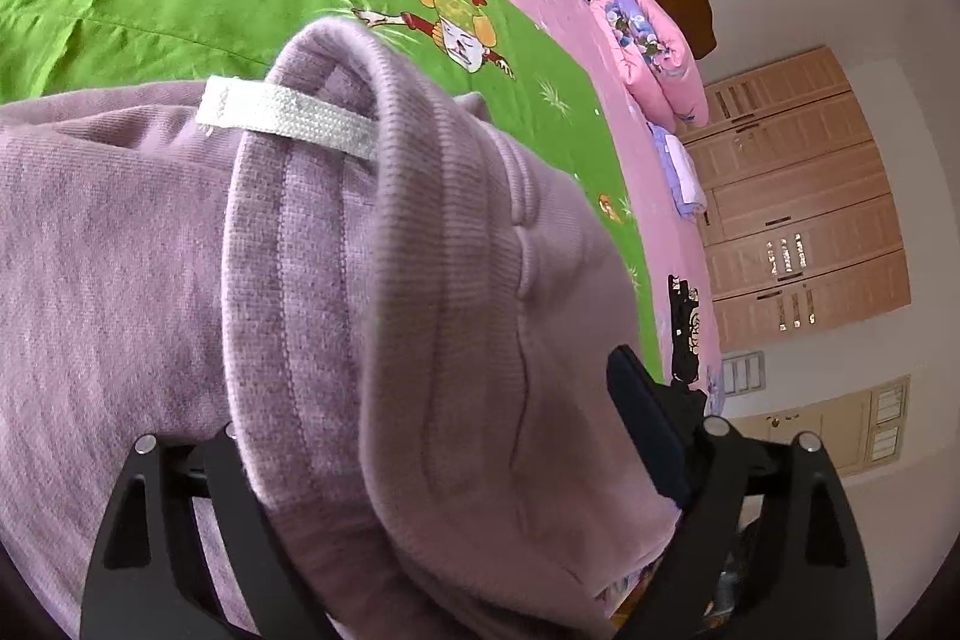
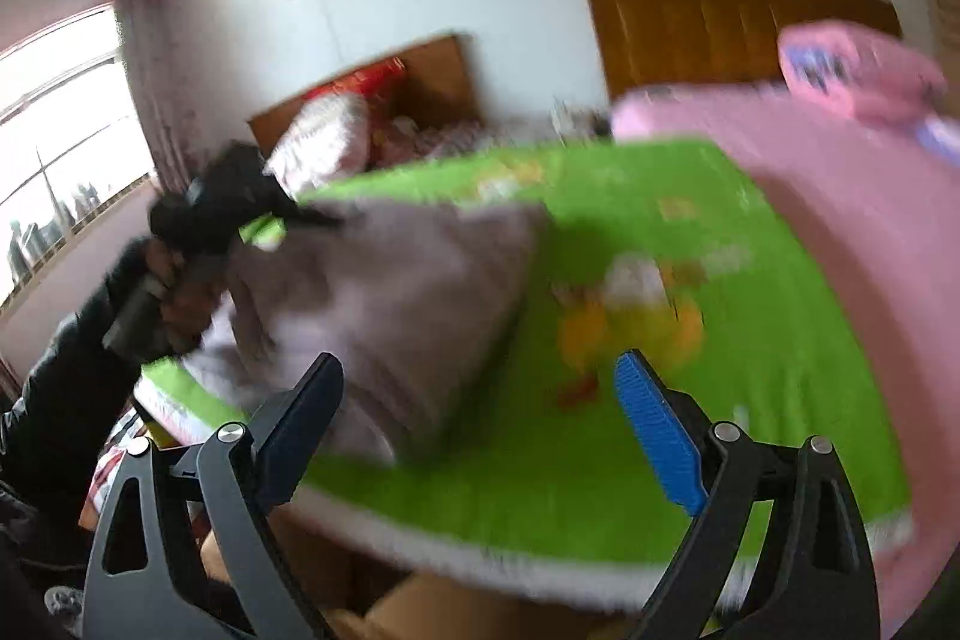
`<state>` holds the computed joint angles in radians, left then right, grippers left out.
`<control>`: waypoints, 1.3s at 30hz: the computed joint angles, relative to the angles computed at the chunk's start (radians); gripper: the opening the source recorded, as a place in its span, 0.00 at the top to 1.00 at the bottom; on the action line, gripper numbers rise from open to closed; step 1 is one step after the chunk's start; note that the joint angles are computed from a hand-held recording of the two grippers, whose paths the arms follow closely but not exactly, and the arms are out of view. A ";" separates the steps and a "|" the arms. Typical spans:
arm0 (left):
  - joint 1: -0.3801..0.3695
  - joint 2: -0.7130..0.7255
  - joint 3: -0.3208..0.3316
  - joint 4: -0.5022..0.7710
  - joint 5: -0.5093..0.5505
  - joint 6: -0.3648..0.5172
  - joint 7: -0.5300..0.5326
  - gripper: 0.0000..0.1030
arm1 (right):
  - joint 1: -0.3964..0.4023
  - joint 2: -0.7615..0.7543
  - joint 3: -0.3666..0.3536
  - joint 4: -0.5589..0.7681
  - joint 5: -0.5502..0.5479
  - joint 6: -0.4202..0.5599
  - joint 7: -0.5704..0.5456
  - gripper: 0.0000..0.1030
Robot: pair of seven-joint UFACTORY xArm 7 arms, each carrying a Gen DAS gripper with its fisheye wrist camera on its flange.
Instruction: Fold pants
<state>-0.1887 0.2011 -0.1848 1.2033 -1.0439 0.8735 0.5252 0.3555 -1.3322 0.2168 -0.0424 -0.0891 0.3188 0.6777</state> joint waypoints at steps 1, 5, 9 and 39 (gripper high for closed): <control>-0.001 0.000 0.001 0.000 0.007 -0.003 -0.003 0.14 | 0.007 0.012 0.011 -0.002 0.013 0.006 0.013 0.14; -0.022 0.005 -0.003 0.014 0.062 -0.034 -0.042 0.12 | 0.020 0.194 0.084 0.041 -0.023 -0.055 0.028 0.14; -0.083 -0.048 -0.013 -0.009 0.243 -0.159 -0.113 0.51 | -0.137 0.447 0.201 0.168 -0.078 -0.096 0.113 0.14; 0.067 -0.154 0.139 -0.155 -0.168 0.107 0.139 0.21 | -0.304 0.681 0.303 0.295 -0.292 -0.148 0.320 0.14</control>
<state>-0.1220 0.0469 -0.0461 1.0485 -1.2121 0.9808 0.6642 0.0515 -0.6515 0.5196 0.2524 -0.3811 0.1704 0.9977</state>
